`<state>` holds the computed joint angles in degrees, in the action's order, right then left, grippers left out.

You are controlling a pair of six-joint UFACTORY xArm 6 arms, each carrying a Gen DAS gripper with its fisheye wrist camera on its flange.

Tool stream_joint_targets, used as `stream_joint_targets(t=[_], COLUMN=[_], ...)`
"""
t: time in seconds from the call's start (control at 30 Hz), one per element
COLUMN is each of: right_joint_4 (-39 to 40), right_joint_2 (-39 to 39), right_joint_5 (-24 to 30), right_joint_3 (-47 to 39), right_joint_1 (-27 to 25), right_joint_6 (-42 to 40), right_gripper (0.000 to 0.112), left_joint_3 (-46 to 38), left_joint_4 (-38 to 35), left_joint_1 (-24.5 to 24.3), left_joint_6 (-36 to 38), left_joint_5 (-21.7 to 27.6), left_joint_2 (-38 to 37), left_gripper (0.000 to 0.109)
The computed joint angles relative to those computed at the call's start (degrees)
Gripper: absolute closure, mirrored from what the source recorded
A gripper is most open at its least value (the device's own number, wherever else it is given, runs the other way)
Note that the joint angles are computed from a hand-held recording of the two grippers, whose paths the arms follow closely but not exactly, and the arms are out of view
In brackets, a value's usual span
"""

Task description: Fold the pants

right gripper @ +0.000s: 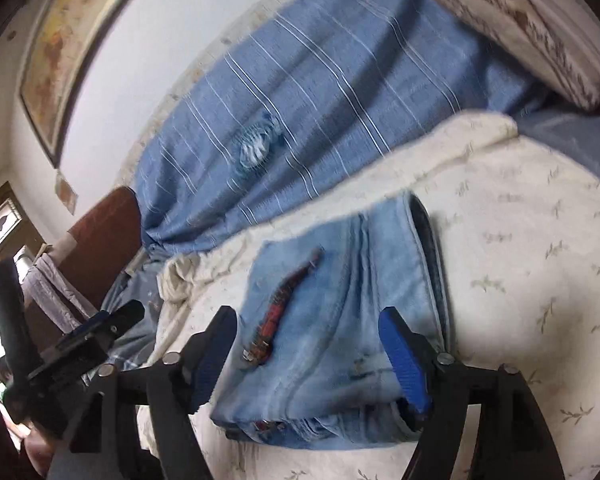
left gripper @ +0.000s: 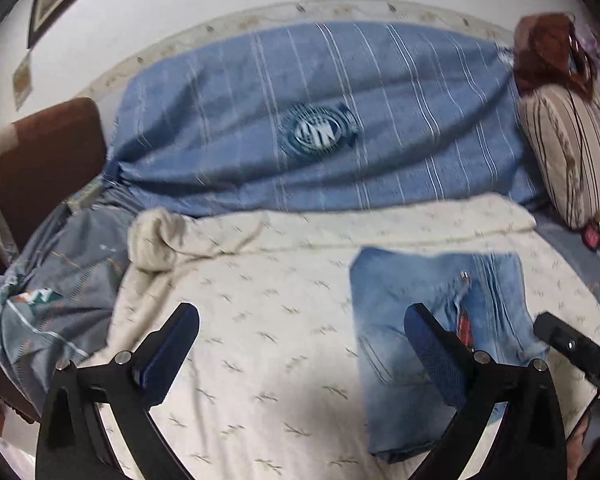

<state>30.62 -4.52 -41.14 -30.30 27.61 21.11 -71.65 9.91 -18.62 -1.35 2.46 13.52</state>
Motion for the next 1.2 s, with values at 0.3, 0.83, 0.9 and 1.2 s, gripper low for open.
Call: stream_joint_targets(t=[0.3, 0.83, 0.9, 1.2], right_joint_4=[8.9, 7.4, 7.5, 7.7], right_joint_2=[0.2, -0.9, -0.9, -1.2], right_joint_5=[-0.9, -2.1, -2.2, -2.4], right_joint_3=[-2.1, -0.1, 0.0, 0.2], right_joint_1=[3.9, 2.7, 2.7, 2.8], right_joint_6=[-10.7, -6.5, -6.5, -6.6], right_gripper=[0.036, 0.036, 0.036, 0.036], left_joint_3=[1.1, 2.5, 2.6, 2.6], left_joint_4=[1.0, 0.8, 1.4, 1.2], left_joint_1=[2.3, 3.4, 3.4, 3.6], left_joint_6=[-2.5, -3.2, -3.7, -3.2], left_joint_5=[-2.1, -4.2, -4.0, -3.7], left_joint_2=[-2.7, -4.8, -4.9, -4.6], left_gripper=[0.006, 0.006, 0.006, 0.006])
